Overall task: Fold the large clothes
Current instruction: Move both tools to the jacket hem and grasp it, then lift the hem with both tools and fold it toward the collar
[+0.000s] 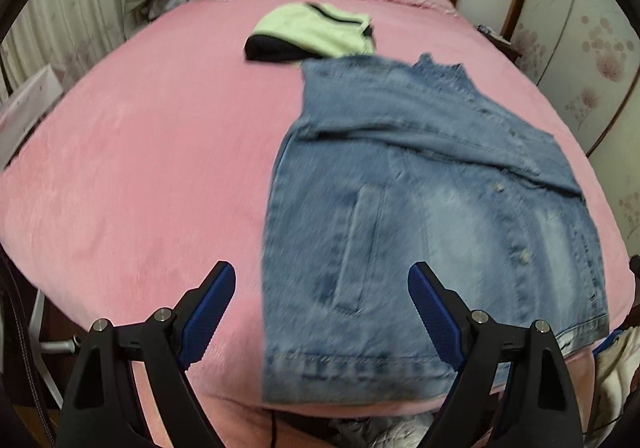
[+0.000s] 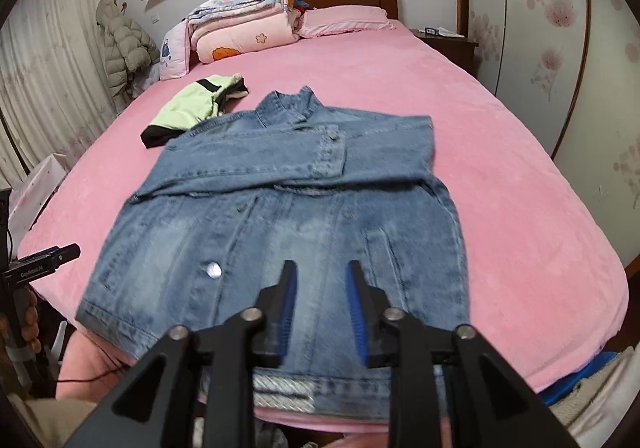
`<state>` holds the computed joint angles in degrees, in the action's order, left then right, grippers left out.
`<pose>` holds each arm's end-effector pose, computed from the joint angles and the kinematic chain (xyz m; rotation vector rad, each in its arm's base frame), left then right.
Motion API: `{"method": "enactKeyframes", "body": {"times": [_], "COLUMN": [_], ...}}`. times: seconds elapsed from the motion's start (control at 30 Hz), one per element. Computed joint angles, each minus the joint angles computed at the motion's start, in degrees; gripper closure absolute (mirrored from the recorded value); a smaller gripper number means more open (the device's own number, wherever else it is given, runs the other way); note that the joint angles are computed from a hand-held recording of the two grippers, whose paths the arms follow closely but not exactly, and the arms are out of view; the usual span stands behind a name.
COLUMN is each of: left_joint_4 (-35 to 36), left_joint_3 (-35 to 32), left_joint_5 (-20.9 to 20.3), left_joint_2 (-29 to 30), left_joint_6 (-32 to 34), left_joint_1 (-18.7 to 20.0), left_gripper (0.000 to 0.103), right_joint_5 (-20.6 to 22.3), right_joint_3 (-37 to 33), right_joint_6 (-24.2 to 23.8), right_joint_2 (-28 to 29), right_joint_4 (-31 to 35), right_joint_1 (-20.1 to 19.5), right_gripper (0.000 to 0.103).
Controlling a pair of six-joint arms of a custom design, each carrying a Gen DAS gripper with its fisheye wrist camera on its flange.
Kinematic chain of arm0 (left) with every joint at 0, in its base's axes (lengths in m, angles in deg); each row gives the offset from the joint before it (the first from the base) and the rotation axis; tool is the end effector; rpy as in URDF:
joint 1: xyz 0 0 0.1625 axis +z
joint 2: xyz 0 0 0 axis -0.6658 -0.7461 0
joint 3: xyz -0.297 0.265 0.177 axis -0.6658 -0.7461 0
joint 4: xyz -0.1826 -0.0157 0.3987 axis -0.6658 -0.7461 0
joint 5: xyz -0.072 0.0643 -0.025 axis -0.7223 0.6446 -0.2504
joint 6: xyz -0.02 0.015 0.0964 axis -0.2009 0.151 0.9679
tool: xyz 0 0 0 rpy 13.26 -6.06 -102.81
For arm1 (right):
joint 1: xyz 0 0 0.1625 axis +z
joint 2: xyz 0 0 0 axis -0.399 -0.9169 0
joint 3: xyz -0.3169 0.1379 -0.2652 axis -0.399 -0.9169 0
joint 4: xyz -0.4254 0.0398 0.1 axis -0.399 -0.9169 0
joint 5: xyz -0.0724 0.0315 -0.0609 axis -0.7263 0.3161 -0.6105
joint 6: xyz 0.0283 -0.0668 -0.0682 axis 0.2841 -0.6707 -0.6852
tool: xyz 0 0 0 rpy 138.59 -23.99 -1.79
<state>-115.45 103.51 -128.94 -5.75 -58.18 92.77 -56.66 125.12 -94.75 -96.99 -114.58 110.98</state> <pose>-0.3778 -0.7999 0.1414 0.1815 2.3574 -0.6665 0.0551 -0.7622 0.4510 0.2669 -2.3426 0.8826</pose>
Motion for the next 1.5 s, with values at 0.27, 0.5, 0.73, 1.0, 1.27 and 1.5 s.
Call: {"method": "enactKeyframes", "body": {"times": [0.27, 0.5, 0.73, 1.0, 1.27, 1.5], "left_joint_4": [-3.31, 0.29, -2.99, -4.81, -2.76, -1.59], "left_joint_3": [7.32, 6.99, 8.32, 8.38, 6.44, 4.82], "left_joint_5": [-3.22, -9.26, -14.76, -20.91, -24.85, -24.83], "left_joint_2": [-3.71, -3.81, -4.82, -5.34, -3.77, -1.8], "left_joint_6": [0.3, -0.47, 2.04, 4.17, 6.16, 7.88], "left_joint_1": [2.69, 5.15, 6.95, 8.07, 8.31, 7.59], "left_gripper": [0.016, 0.016, 0.016, 0.016, 0.016, 0.017], "right_joint_5": [0.18, -1.95, 0.16, 8.9, 11.95, 12.37], "right_joint_3": [4.77, 4.74, 2.93, 0.54, -0.54, -1.23], "right_joint_6": [-0.57, 3.05, 6.46, 9.62, 10.55, 9.08], "right_joint_2": [-3.85, -5.03, -4.62, -4.69, -4.51, -3.83], "right_joint_4": [-0.19, 3.58, 11.52, 18.75, 22.07, 22.63], "right_joint_1": [-4.11, -7.42, -10.25, -13.21, -14.48, -14.33], "right_gripper": [0.059, 0.059, 0.059, 0.058, 0.058, 0.058]}}
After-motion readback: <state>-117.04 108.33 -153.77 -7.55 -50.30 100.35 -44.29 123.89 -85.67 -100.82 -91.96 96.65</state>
